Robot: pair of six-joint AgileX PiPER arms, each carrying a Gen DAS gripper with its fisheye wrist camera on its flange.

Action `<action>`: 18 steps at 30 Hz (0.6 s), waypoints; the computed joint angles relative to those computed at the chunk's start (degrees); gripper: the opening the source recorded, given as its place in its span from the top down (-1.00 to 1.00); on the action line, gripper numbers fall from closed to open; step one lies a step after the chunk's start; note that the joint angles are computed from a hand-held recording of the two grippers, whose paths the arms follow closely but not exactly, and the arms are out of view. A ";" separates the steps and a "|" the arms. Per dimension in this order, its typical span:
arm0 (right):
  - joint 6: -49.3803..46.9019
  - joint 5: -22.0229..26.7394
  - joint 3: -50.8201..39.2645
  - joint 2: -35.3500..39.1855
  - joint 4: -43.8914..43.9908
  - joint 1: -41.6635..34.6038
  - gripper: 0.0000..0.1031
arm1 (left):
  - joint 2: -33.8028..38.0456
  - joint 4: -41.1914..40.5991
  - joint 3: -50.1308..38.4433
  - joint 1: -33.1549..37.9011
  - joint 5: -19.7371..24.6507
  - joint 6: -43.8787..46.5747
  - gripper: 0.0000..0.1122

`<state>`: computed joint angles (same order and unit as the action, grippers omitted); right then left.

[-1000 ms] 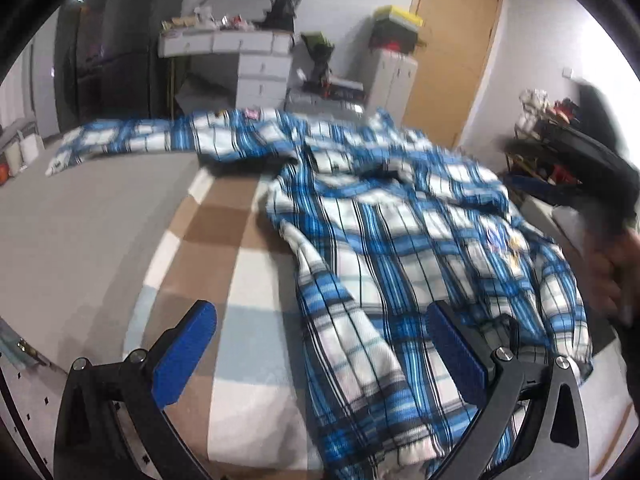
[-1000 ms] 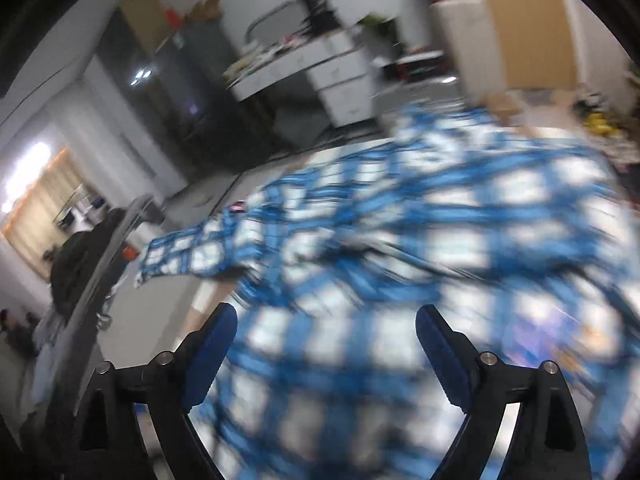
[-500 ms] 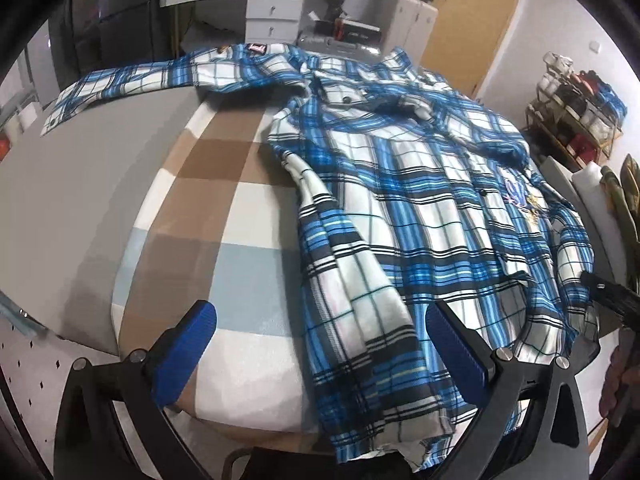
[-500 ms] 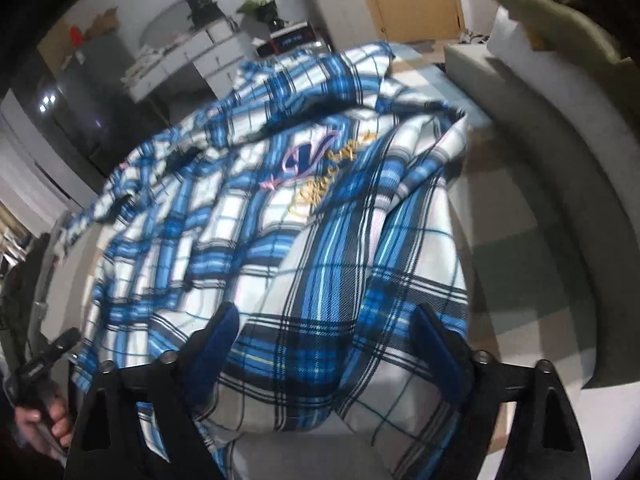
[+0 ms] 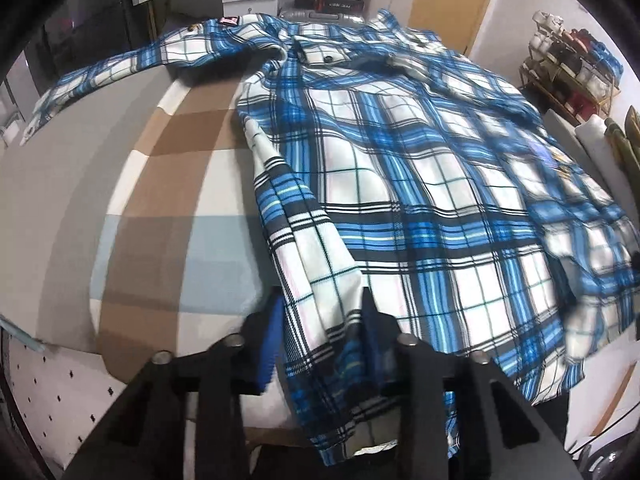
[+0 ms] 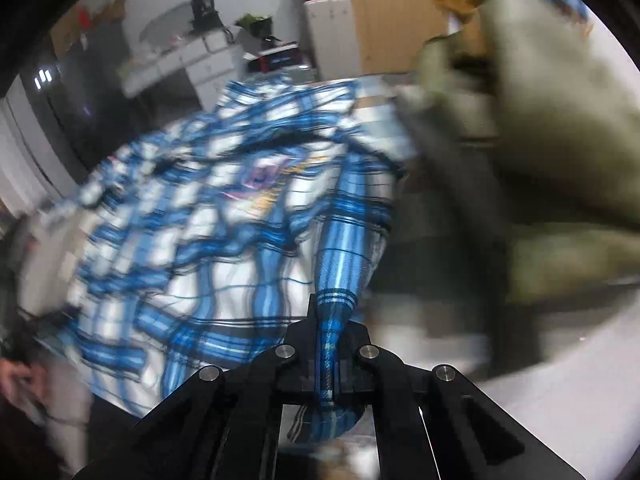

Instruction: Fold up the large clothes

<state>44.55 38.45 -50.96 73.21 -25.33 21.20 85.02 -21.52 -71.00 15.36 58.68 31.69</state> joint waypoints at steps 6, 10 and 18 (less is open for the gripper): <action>-2.33 1.81 3.76 1.81 0.80 -0.38 0.87 | 0.36 0.16 -1.28 2.19 1.39 0.04 0.56; -7.42 -2.94 5.28 2.77 6.68 -3.08 0.78 | -0.13 -1.39 -1.77 5.42 2.02 1.05 0.56; -12.98 -11.70 7.71 2.86 15.03 -6.91 0.64 | 2.41 -5.75 -3.15 8.31 5.55 2.86 -0.12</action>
